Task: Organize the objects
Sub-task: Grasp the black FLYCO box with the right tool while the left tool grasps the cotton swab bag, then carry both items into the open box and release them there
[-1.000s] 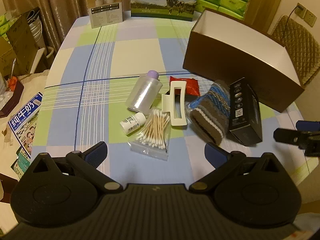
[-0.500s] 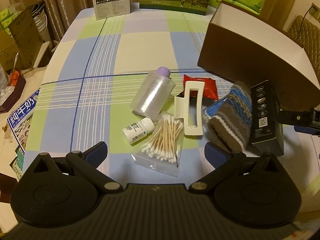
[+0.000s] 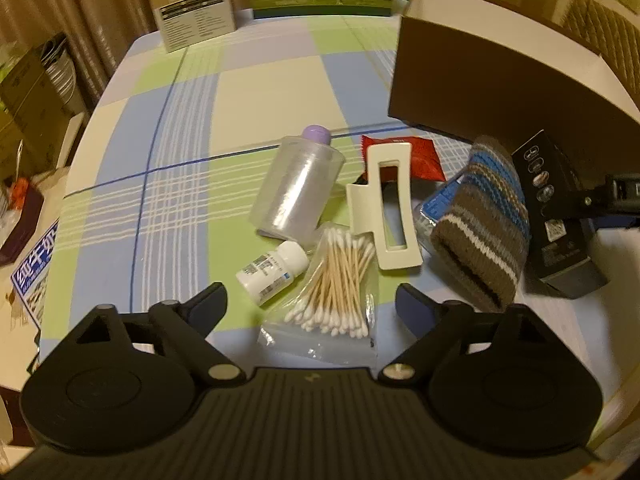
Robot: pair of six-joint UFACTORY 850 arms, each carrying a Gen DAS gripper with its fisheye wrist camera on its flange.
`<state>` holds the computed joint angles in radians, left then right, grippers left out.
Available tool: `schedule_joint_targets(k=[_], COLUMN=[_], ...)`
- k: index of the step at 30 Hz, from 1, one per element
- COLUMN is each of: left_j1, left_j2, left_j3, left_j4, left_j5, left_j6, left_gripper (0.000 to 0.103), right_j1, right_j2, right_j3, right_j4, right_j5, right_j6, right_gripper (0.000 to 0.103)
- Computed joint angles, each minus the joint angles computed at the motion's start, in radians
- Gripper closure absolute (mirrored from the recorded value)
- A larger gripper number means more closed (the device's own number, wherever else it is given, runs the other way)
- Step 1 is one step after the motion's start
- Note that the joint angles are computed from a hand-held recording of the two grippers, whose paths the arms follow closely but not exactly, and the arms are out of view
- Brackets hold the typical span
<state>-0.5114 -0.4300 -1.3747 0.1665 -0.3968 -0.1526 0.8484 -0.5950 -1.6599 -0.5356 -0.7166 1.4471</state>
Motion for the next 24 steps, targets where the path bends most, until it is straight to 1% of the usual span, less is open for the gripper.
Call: schedule_joint_targets(k=[2, 3, 4, 5, 8, 9, 10, 11, 13, 14, 15, 19, 22, 24], left_j1=[0.001, 0.003, 0.004, 0.004, 0.006, 0.006, 0.007, 0.007, 0.007, 0.004, 0.002, 0.003, -0.001, -0.005], left_j2=[-0.011, -0.016, -0.024, -0.029, -0.053, -0.060, -0.063, -0.066, -0.072, -0.069, -0.064, -0.018, 0.009, 0.009], left_j3=[-0.006, -0.010, -0.015, -0.018, -0.033, -0.038, -0.038, -0.040, -0.043, -0.038, -0.032, 0.014, 0.045, 0.044], left_j4=[-0.034, -0.056, -0.080, -0.100, -0.124, -0.129, -0.138, -0.148, -0.168, -0.155, -0.160, -0.250, -0.242, -0.224], left_j5=[0.002, 0.000, 0.000, 0.000, -0.010, -0.012, -0.011, -0.009, -0.011, -0.008, -0.008, -0.057, -0.077, -0.079], left_j6=[0.045, 0.069, 0.095, 0.115, 0.140, 0.145, 0.153, 0.160, 0.169, 0.149, 0.148, 0.193, 0.162, 0.134], left_gripper=[0.025, 0.026, 0.031, 0.037, 0.047, 0.048, 0.052, 0.061, 0.072, 0.075, 0.076, 0.076, 0.072, 0.065], right_j1=[0.006, 0.008, 0.010, 0.013, 0.017, 0.019, 0.019, 0.023, 0.026, 0.027, 0.029, 0.032, 0.029, 0.023], right_j2=[0.012, 0.023, 0.036, 0.052, 0.086, 0.089, 0.096, 0.097, 0.100, 0.103, 0.105, 0.106, 0.101, 0.087], right_j3=[0.013, 0.027, 0.045, 0.065, 0.109, 0.112, 0.120, 0.118, 0.118, 0.120, 0.122, 0.120, 0.112, 0.096], right_j4=[0.015, 0.016, 0.014, 0.015, 0.016, 0.020, 0.026, 0.032, 0.049, 0.057, 0.063, 0.073, 0.070, 0.065], right_j5=[-0.042, -0.053, -0.061, -0.067, -0.072, -0.072, -0.071, -0.079, -0.086, -0.089, -0.091, -0.097, -0.095, -0.103], right_j6=[-0.043, -0.054, -0.057, -0.059, -0.053, -0.056, -0.066, -0.075, -0.111, -0.134, -0.148, -0.169, -0.162, -0.160], right_gripper=[0.021, 0.021, 0.021, 0.021, 0.021, 0.021, 0.021, 0.021, 0.021, 0.021, 0.021, 0.021, 0.021, 0.021])
